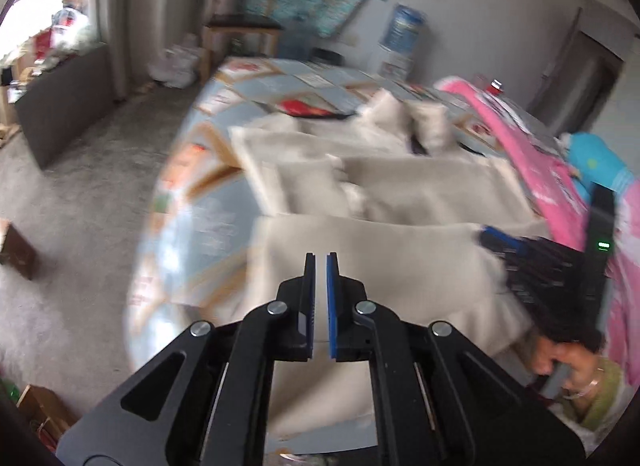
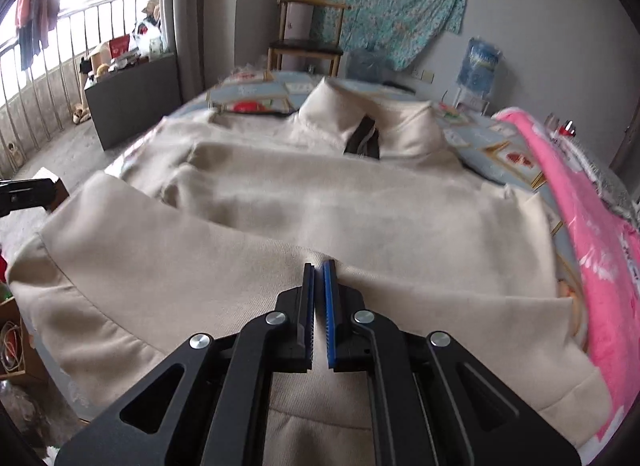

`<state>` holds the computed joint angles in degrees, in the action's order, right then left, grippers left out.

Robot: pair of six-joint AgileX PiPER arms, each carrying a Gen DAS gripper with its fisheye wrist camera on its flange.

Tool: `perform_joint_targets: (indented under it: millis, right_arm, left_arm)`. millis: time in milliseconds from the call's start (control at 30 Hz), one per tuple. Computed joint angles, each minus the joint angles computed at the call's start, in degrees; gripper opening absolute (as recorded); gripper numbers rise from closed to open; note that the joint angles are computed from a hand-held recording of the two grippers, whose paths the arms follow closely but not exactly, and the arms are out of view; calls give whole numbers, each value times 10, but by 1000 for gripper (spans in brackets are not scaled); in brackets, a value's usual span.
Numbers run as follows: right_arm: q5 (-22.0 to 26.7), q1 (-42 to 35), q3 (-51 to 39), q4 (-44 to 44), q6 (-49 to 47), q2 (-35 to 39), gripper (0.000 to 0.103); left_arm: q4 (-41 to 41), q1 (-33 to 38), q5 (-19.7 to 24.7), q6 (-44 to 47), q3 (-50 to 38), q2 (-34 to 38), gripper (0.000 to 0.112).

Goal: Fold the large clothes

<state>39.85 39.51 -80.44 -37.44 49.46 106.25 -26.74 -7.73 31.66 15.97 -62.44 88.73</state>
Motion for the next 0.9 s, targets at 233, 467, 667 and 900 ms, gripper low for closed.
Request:
perform_joint_targets:
  millis: [233, 467, 667, 900]
  right_arm:
    - [-65, -72, 42, 193, -137, -56, 13]
    - [-31, -204, 195, 194, -119, -243, 55]
    - [-7, -289, 194, 241, -209, -208, 55]
    - [-27, -261, 208, 108, -98, -216, 5]
  left_arm:
    - [224, -127, 20, -207, -103, 126, 5]
    - [233, -130, 21, -227, -94, 119, 5]
    - [256, -136, 21, -247, -99, 123, 6]
    - [299, -150, 15, -286, -95, 121, 6]
